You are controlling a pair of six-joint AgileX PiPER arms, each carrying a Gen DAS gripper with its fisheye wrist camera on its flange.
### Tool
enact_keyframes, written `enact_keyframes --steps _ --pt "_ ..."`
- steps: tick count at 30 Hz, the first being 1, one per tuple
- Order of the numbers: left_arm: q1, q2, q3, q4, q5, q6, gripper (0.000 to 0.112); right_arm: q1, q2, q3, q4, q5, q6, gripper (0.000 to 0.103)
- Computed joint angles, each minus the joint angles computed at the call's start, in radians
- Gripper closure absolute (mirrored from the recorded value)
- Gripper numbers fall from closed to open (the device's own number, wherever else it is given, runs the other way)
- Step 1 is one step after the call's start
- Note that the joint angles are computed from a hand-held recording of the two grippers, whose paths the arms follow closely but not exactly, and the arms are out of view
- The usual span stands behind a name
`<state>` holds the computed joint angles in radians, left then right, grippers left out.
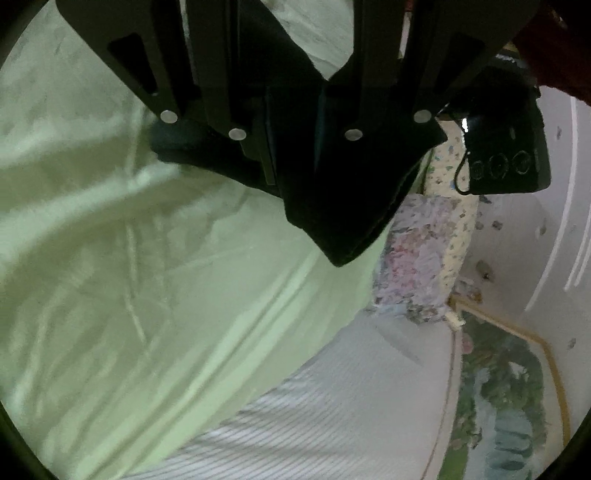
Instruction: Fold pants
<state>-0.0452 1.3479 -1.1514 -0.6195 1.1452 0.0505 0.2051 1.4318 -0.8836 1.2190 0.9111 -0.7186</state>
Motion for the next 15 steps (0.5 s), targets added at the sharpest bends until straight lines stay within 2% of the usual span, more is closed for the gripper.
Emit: enact_keyframes --steps 7,12,15 --pt "-0.057 0.059 -0.022 -0.008 -0.001 0.004 0.077 -0.037 -0.094 0.067 -0.108 -0.086 0.142 0.081" --pt "-0.057 0.069 -0.025 -0.056 0.020 0.039 0.069 -0.088 -0.169 0.096 -0.169 -0.079 0.236 0.081" --pt "-0.058 0.064 -0.023 -0.076 0.038 0.057 0.067 -0.072 -0.201 0.093 -0.248 -0.091 0.338 0.077"
